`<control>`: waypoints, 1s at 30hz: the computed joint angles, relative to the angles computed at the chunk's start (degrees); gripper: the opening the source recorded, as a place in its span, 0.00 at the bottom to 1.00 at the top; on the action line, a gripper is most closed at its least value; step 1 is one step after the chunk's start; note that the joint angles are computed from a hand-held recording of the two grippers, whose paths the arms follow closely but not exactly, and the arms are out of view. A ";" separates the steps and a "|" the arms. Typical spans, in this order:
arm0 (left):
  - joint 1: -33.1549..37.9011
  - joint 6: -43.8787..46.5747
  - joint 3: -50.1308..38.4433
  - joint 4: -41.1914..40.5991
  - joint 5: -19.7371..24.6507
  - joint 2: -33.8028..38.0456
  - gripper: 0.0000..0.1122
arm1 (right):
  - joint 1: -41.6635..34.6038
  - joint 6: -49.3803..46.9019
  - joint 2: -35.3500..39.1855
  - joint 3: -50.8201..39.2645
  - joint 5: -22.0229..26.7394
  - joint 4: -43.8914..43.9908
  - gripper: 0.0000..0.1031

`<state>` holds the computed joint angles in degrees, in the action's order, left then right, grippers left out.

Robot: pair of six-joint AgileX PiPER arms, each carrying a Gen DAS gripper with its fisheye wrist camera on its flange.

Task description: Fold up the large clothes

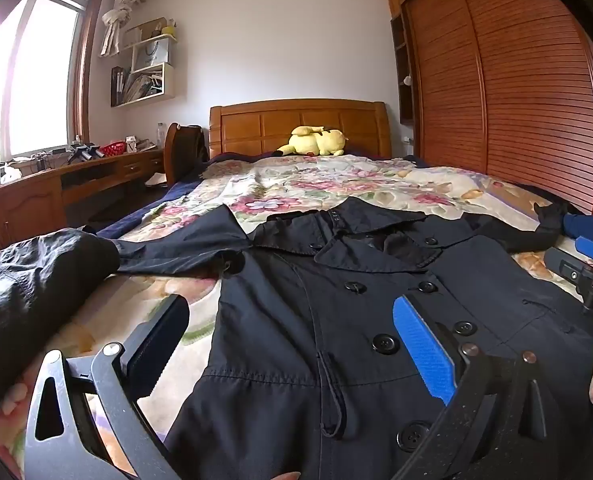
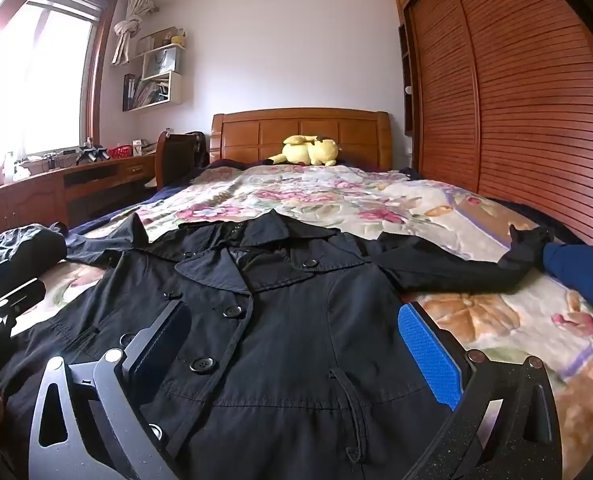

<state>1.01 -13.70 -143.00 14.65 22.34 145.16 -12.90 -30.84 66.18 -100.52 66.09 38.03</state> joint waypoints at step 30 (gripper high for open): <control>0.22 -0.21 1.73 0.22 -0.30 -1.26 0.91 | -0.66 -0.57 -0.58 1.25 -1.22 1.38 1.00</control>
